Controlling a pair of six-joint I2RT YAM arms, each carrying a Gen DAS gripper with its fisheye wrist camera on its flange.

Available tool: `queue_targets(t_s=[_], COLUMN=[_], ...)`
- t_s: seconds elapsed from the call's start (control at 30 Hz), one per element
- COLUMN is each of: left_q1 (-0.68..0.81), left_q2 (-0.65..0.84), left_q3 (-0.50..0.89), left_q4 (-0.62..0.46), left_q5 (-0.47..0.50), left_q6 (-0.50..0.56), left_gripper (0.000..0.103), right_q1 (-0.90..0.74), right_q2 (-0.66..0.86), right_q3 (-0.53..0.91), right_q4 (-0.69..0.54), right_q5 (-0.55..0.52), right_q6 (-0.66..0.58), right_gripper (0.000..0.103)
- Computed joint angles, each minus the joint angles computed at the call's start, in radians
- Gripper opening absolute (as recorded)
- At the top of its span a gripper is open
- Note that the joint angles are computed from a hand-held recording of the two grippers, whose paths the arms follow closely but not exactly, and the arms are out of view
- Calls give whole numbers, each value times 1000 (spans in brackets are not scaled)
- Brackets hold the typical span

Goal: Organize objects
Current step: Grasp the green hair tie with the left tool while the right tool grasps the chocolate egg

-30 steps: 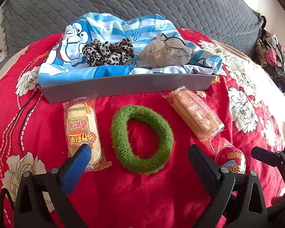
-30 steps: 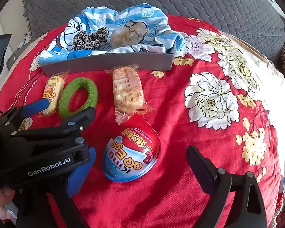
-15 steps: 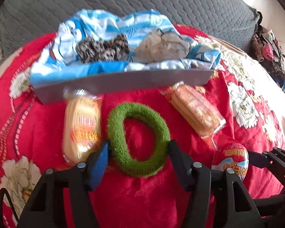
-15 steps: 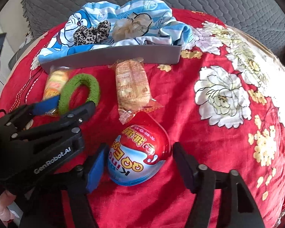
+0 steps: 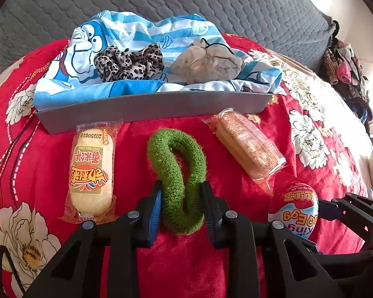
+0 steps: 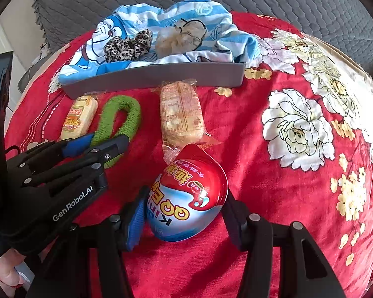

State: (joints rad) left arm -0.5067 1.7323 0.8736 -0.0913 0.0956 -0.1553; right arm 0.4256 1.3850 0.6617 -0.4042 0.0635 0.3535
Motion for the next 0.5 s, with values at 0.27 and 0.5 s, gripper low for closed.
queue_targets(t_s=[0.27,0.5], left_q1=[3,8], left_q2=[-9,-21], left_q3=[0,-7], left_q4=[-12,-17], left_q5=[8,20], left_q6=[-1,0], left_gripper=[21,15], right_q1=[6,4], right_q2=[-13,-24], right_q3=[4,6], right_q4=[-9,-13], right_q5=[2,-1], right_q6=[-9,-9], right_gripper=[55,55])
